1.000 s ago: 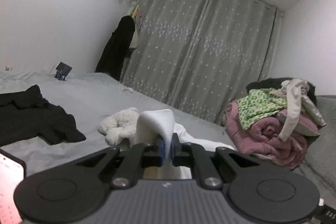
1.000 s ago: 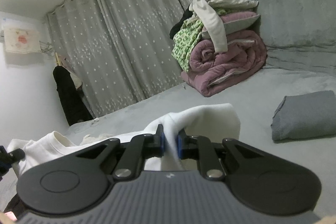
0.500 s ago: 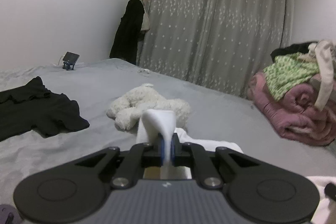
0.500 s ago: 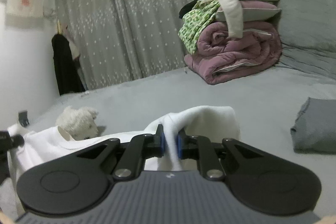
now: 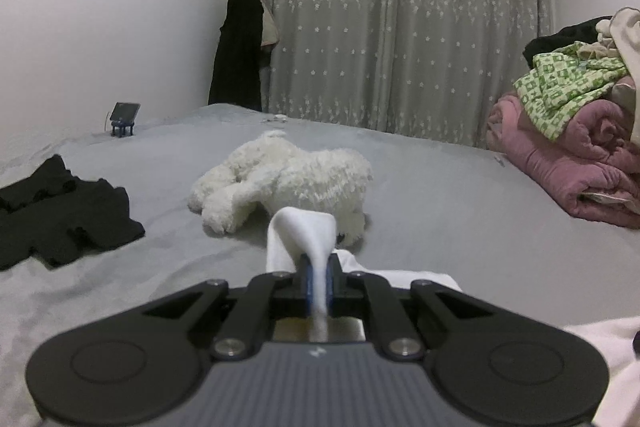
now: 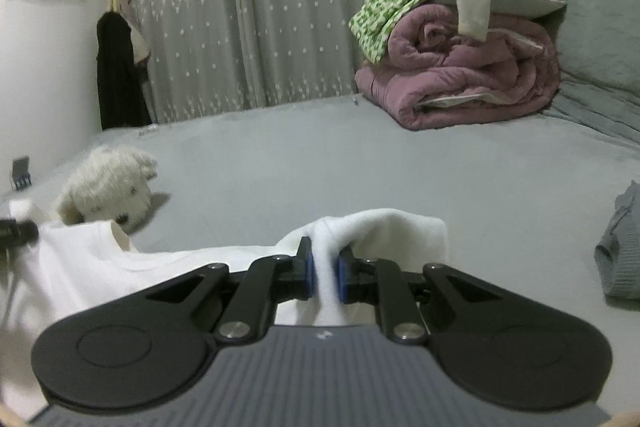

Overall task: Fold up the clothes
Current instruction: 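Lower the sweatshirt onto the bed and open both grippers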

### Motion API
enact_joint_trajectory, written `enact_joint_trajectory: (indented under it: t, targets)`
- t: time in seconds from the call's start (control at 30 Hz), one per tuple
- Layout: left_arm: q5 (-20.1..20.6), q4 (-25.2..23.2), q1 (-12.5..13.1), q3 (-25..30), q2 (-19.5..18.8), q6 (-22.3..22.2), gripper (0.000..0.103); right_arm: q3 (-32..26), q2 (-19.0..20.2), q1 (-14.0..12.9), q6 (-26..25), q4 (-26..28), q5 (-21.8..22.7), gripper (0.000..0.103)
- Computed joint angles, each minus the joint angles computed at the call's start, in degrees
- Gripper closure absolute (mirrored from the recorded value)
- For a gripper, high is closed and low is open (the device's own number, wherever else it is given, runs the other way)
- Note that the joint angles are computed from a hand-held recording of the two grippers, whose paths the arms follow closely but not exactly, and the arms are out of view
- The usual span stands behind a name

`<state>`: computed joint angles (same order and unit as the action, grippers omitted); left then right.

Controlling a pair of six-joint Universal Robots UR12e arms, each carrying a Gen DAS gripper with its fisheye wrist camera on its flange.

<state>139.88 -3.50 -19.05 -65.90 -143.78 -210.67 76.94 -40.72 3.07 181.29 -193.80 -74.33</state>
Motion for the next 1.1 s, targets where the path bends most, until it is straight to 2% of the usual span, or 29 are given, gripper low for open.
enact_joint_trajectory:
  t: [0.1,0.27,0.4,0.5,0.63,0.67,0.73,0.8,0.97,1.1]
  targets:
    - [-0.1,-1.4,0.2,0.9,-0.8,-0.8,0.097,-0.7,0.8,0.2,-1.7,0.9,-0.8,0.088]
    - [-0.7,-2.3,0.4,2.3,-2.1,-0.4,0.097,-1.4,1.3,0.1,-1.3,3.4,-0.6,0.088]
    - [-2.2,-7.5,0.9,2.8,-2.2,-4.3,0.097,-2.6,1.7,0.1,-1.1,6.2,-0.4,0.088]
    - [-4.8,-12.5,1.5,2.2,-1.4,-9.7,0.096,-3.6,1.9,0.0,-0.9,8.9,-0.2,0.088]
    - [-7.0,-11.9,1.8,0.7,-0.3,-11.7,0.093,-3.2,1.3,0.0,-1.8,9.9,0.3,0.084]
    - [-7.4,-11.6,1.8,0.3,0.1,-11.9,0.088,-2.9,1.0,-0.1,-2.3,9.8,0.4,0.084]
    - [-8.0,-11.3,1.7,-0.6,1.0,-12.6,0.077,-2.0,0.3,-0.3,-2.8,9.2,1.3,0.078]
    - [-8.7,-11.0,1.6,-1.7,2.0,-13.2,0.060,-0.6,-0.7,-0.6,-2.7,8.2,2.2,0.059]
    - [-9.4,-12.3,0.7,-3.8,4.3,-12.7,0.047,2.4,-3.5,-1.5,-2.5,8.1,4.1,0.056]
    - [-9.9,-15.2,0.0,-5.3,6.3,-13.4,0.045,4.9,-5.6,-2.1,-2.9,7.9,4.3,0.056]
